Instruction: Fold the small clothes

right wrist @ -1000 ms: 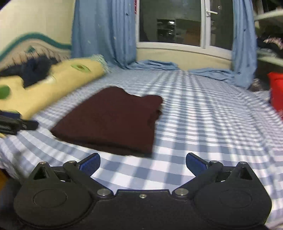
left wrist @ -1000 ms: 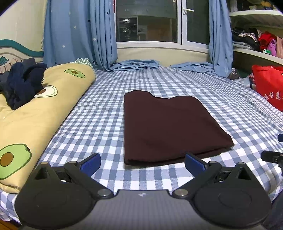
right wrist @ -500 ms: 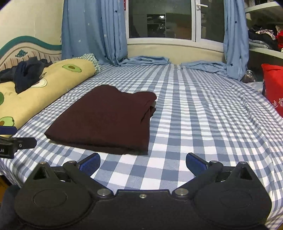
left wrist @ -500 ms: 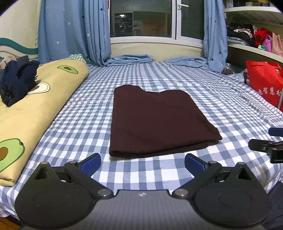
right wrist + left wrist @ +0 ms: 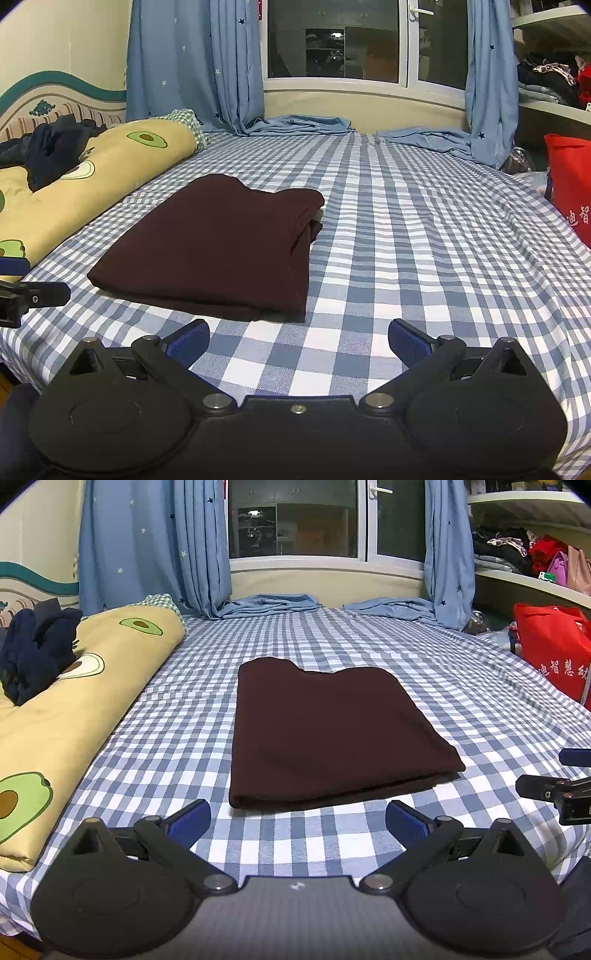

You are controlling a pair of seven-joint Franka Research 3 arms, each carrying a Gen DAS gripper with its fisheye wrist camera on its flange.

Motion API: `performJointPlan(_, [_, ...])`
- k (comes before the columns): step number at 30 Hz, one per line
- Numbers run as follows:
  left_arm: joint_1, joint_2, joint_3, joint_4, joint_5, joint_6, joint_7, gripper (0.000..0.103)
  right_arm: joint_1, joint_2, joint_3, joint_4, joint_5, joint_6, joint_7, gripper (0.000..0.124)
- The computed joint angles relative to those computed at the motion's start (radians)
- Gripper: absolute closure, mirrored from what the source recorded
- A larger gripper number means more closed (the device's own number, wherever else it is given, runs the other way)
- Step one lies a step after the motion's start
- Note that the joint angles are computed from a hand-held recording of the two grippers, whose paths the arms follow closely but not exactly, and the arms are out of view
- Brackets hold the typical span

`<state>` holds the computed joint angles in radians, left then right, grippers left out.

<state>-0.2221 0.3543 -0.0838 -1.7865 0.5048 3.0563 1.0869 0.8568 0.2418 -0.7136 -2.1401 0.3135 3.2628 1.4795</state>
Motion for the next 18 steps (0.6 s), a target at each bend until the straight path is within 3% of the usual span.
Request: performJointPlan(18, [-0.005, 0.005, 0.01, 0.003, -0.002, -0.003, 0.0, 0.001, 0.029, 0.007, -0.025, -0.001, 0.026, 0.008, -0.008, 0.021])
